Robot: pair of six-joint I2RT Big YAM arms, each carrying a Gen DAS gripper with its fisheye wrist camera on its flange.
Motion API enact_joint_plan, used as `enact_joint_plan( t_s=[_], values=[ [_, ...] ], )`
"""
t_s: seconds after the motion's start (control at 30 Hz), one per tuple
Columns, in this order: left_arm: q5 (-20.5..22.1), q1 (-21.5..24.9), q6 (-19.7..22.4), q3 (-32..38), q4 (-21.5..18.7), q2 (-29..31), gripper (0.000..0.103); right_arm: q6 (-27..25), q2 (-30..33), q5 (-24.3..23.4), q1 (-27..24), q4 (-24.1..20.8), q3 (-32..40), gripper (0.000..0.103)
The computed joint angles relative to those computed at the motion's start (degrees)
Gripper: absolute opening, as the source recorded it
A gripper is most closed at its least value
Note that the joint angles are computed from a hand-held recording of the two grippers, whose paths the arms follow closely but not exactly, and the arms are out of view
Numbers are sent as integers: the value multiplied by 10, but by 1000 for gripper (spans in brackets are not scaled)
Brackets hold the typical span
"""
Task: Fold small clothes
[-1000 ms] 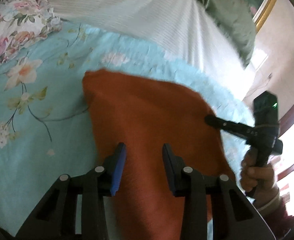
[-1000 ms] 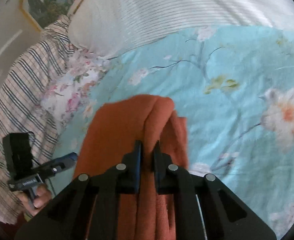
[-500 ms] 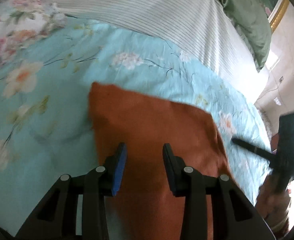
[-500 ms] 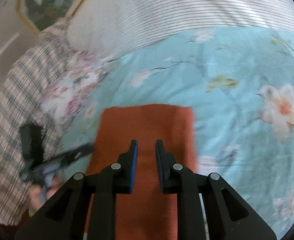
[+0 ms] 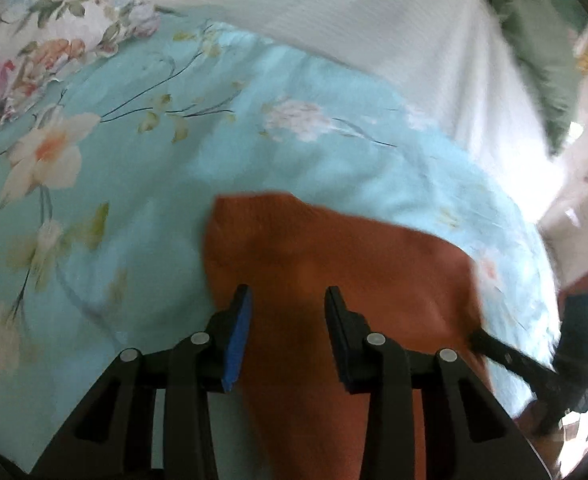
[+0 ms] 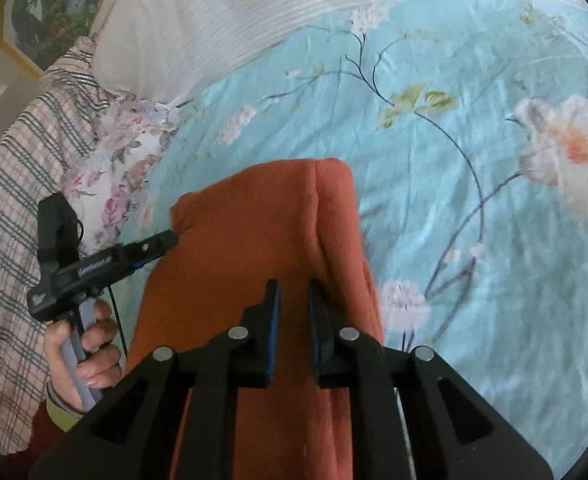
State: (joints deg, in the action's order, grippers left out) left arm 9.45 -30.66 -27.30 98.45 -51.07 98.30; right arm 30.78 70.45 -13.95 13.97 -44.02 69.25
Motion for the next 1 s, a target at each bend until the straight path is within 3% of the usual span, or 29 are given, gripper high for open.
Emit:
enact_joint_plan(
  t_s=[0.23,0.33,0.43,0.53,0.7,0.83,0.87,0.93,1.0],
  values=[
    [17,-71,42,-162,46,-169,39,-33,-95,11,47,-44,-46,15],
    [7,-108,45,-209,45,-205,39,-41,-106,66,76,-73,-63,15],
    [-9,-130,38,-239,33,-204,38,-38,-114,121,84,-83,-91,14],
    [-29,-143,25,-268,50,-211,37,-22,-125,118,77,-54,-111,14],
    [-49,-150,6,-265,45,-213,37,-28,-129,140,90,-67,-108,14],
    [-92,-167,0,-246,5,-213,38,-19,-147,143,95,-83,-114,15],
    [-105,-171,-7,-242,-10,-218,43,-18,-153,147,98,-91,-115,15],
    [-151,-182,-23,-232,-41,-226,61,-11,-167,156,108,-108,-116,16],
    [-225,-198,-37,-222,-72,-230,80,-1,-186,169,120,-120,-118,29]
  ],
)
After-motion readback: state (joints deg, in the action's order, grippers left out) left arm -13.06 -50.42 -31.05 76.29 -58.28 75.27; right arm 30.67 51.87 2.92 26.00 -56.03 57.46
